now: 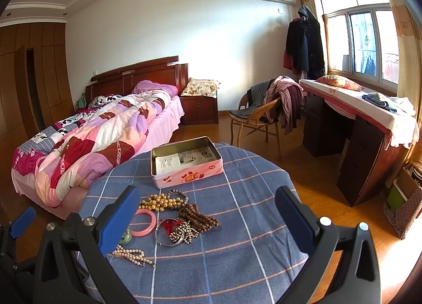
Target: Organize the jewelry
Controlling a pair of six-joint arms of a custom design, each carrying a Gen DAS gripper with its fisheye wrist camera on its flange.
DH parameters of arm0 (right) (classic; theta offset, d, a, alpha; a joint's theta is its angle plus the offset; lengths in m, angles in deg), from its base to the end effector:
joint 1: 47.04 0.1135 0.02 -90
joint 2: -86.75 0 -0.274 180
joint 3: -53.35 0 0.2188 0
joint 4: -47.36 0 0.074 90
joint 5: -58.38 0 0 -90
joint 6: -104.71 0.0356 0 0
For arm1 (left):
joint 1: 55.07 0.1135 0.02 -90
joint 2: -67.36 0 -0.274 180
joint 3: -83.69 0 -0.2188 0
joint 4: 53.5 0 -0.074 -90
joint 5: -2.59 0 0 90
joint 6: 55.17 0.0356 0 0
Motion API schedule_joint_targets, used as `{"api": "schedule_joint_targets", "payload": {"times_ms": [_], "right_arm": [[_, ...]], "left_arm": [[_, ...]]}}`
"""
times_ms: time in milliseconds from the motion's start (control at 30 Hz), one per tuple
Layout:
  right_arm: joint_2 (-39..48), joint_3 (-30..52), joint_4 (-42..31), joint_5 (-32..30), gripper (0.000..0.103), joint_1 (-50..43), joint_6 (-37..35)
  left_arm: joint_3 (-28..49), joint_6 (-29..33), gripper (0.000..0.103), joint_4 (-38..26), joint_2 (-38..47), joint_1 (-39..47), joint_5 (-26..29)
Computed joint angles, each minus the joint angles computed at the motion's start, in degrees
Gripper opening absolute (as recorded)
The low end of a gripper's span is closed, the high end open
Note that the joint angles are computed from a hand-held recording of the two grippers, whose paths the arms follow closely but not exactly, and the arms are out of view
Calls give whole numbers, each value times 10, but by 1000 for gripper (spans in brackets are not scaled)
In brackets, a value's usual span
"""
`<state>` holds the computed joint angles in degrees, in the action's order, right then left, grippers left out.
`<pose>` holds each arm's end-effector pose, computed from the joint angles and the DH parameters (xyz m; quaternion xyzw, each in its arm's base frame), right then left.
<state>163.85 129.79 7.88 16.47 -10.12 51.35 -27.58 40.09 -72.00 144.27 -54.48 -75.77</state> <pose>0.2177 0.1304 0.3150 0.1697 0.8286 -0.0655 0.5295 0.2719 -0.0044 0.3004 0.0877 0.8439 -0.0596 0.5259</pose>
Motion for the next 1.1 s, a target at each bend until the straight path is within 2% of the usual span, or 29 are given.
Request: {"api": "schedule_joint_targets", "payload": {"times_ms": [667, 967, 1100], "right_arm": [[14, -7, 8, -4, 103, -3, 4], [36, -11, 29, -32, 103, -29, -9], [46, -15, 31, -49, 103, -50, -15]], "left_arm": [[8, -4, 92, 0, 19, -3, -1], [18, 0, 92, 6, 51, -8, -7], [36, 13, 92, 2, 84, 9, 17]]}}
